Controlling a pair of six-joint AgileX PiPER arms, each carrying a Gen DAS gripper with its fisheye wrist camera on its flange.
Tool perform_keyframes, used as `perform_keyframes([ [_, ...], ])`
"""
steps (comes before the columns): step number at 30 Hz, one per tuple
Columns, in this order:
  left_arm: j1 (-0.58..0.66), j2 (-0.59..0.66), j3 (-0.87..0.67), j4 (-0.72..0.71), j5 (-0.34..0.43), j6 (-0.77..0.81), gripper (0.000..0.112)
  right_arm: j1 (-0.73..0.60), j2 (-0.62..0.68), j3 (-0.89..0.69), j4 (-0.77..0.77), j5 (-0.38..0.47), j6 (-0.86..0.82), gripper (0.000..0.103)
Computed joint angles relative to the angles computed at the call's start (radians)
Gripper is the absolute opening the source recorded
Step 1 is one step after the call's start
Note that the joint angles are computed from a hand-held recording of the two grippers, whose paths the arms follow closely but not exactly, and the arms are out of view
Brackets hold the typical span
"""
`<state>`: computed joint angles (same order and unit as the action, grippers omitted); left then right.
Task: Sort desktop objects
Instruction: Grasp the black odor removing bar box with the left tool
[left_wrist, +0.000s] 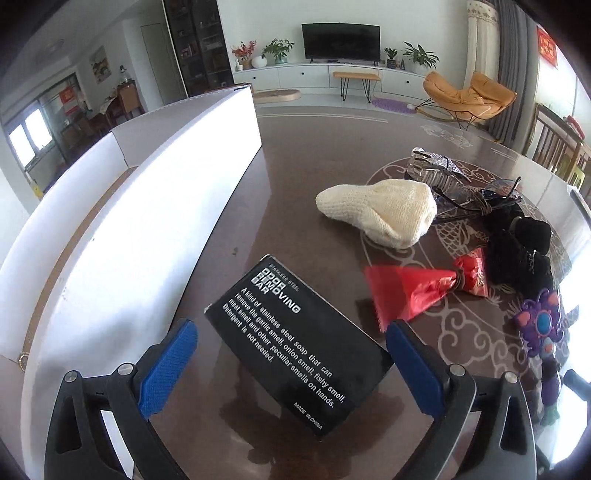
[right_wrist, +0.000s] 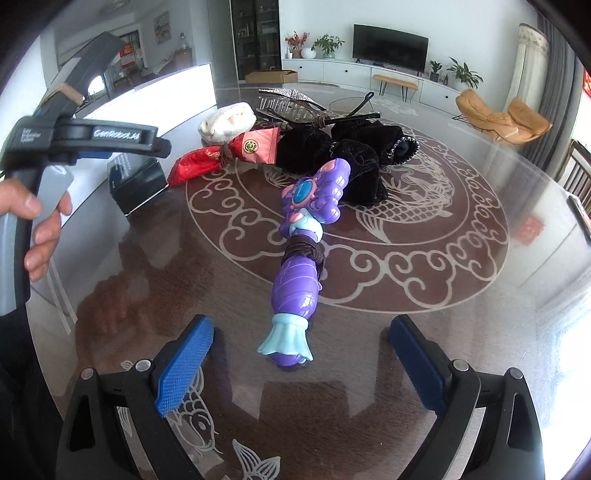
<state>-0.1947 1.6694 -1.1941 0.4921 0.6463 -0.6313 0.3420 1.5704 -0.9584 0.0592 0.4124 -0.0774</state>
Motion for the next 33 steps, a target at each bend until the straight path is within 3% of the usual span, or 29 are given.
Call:
perform_keyframes([
  [5,0.004,-0.053,0.077,0.080,-0.036,-0.053,0.103,0.006,0.005,-0.005,-0.015,0.001,0.018,0.097],
  [13,0.022,0.146,-0.110,0.005,0.043,0.045,0.103,0.003,0.007,-0.004,0.009,-0.005,-0.001,0.097],
  [18,0.095,0.158,-0.105,-0.185,-0.044,0.227,0.103,0.005,0.010,-0.008,0.000,-0.003,0.006,0.097],
  [21,0.146,0.138,-0.038,-0.320,-0.159,0.372,0.103,0.012,0.015,-0.010,-0.026,-0.002,0.028,0.098],
  [33,0.158,0.115,0.012,-0.380,-0.198,0.467,0.103,0.023,0.029,-0.016,-0.061,-0.002,0.064,0.103],
])
